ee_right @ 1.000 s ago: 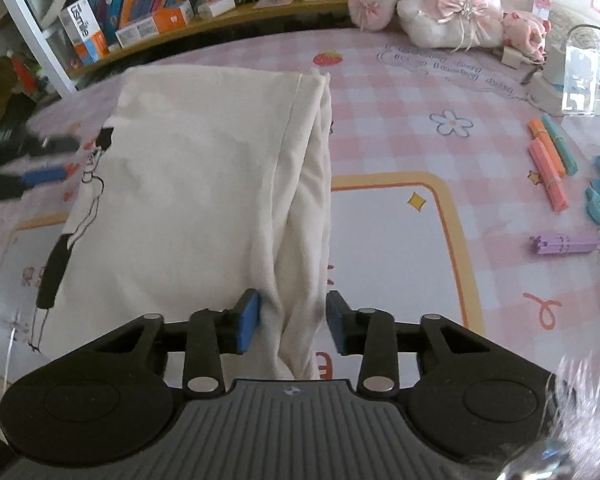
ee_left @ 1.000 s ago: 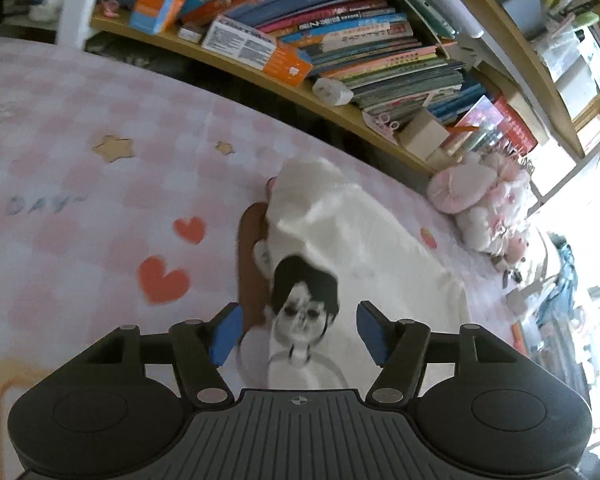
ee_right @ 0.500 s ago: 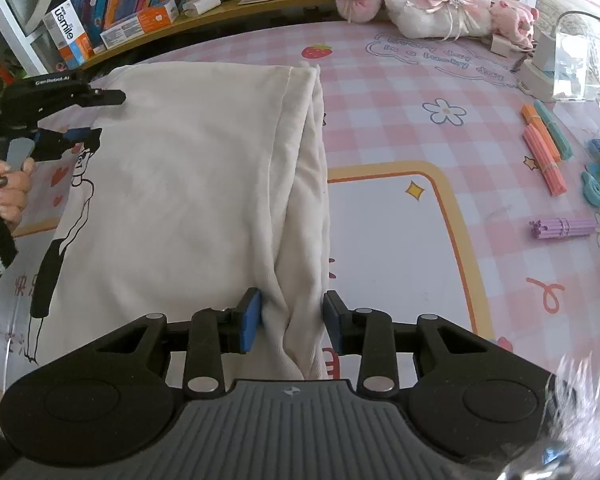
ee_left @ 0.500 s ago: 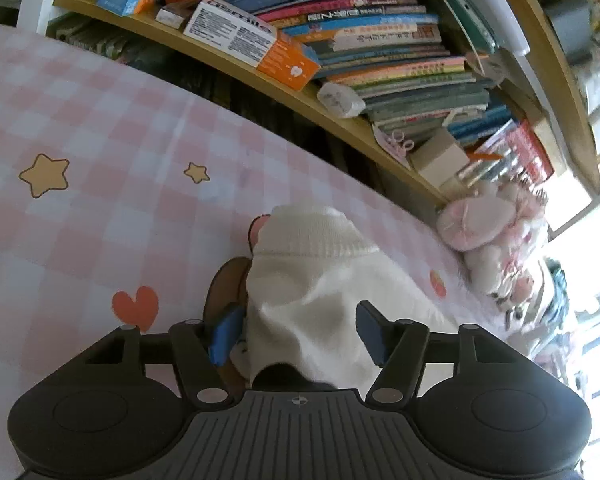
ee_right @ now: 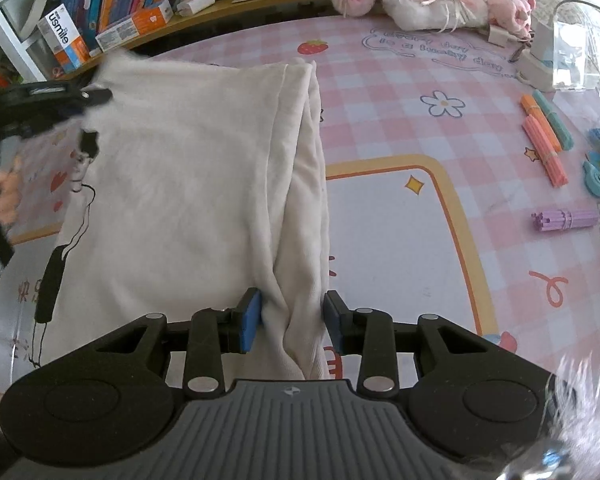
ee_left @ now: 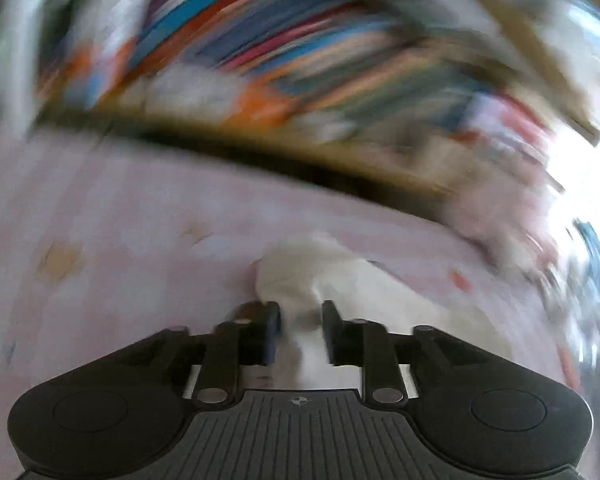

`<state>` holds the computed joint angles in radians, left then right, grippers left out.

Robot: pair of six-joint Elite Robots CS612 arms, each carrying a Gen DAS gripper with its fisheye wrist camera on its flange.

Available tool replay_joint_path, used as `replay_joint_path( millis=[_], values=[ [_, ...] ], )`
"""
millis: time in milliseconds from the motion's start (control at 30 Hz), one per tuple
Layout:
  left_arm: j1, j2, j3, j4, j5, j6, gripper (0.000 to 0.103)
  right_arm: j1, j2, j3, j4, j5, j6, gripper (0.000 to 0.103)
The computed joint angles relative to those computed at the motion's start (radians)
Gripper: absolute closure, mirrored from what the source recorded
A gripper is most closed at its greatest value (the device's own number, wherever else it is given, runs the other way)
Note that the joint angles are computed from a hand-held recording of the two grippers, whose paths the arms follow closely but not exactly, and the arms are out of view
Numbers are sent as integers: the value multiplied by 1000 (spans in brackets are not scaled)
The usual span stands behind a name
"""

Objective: Fold clothes

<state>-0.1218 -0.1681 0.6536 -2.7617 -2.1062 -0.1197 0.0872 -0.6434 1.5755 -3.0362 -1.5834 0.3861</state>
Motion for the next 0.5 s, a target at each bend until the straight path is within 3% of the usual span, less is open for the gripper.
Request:
replay_joint_path(
  millis=[67,133,300,400,467,500],
  values=[
    [15,18,-30,-30,-15,-120,72,1,-1,0,1,-2,-6,70],
    [28,7,-5,-70,-35,-129,71,1,-1,2,-3,-2,-9,70],
    [47,-91,177,-32,-97,44,71,-5,-1,6,-10,16,-21,70],
    [50,-143,288,-32,-106,85,71,-11,-1,8,-15,33,-30,70],
    [48,-168,346,-41,-108,102,60,-12,0,8,-17,38,-38,70],
    [46,-177,370,-53,-101,106,48,-12,0,8,-19,40,-41,70]
  ],
)
